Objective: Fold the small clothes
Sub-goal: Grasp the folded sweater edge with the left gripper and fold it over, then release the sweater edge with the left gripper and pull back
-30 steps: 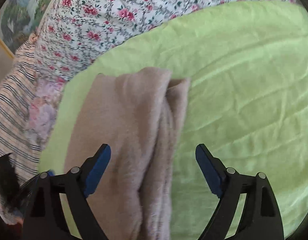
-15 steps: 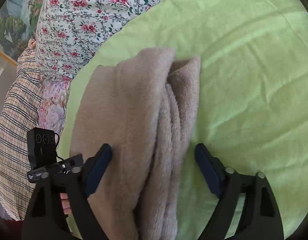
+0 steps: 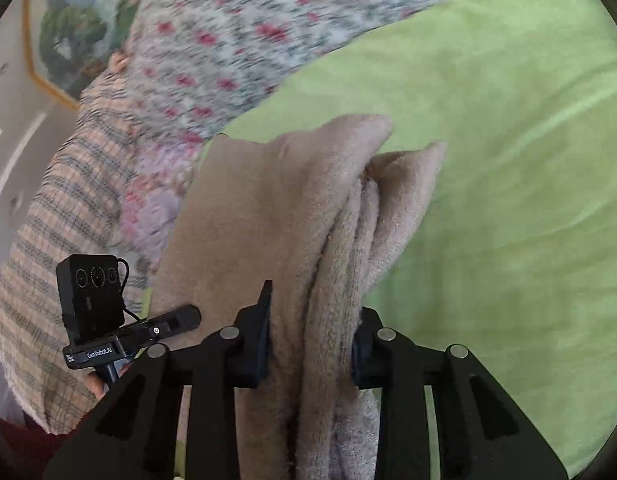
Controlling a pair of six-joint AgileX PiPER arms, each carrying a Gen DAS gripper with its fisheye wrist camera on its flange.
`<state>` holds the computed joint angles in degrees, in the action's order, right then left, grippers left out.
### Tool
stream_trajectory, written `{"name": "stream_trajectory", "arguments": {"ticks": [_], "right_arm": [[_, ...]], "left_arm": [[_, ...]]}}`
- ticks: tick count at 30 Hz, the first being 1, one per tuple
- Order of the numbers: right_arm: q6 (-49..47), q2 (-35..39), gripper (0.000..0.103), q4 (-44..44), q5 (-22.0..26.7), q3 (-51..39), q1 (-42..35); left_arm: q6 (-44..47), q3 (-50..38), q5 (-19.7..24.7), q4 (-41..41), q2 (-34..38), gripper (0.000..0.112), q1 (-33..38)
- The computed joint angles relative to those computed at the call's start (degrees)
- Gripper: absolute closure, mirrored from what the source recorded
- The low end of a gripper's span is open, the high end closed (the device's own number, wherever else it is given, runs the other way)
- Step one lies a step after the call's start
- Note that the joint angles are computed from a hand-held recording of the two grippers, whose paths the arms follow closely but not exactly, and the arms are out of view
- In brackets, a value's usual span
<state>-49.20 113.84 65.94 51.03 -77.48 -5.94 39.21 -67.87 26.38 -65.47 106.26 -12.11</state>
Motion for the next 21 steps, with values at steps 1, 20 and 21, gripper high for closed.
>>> {"name": "stream_trajectory", "arguments": {"ticks": [1, 20, 21], "right_arm": [[-1.29, -0.48, 0.071, 1.68, -0.49, 1.53, 1.47], [12.38, -6.93, 0.038, -13.55, -20.98, 9.74, 16.4], [13.33, -7.51, 0.038, -14.69, -21.87, 9.14, 16.66]], "left_arm": [[-0.01, 1.48, -0.25, 0.2, -1.54, 0.073, 0.45], [24.5, 26.18, 1.08, -18.28, -15.28, 0.044, 17.29], [23.1, 24.91, 1.16, -17.11, -14.85, 0.044, 18.26]]}}
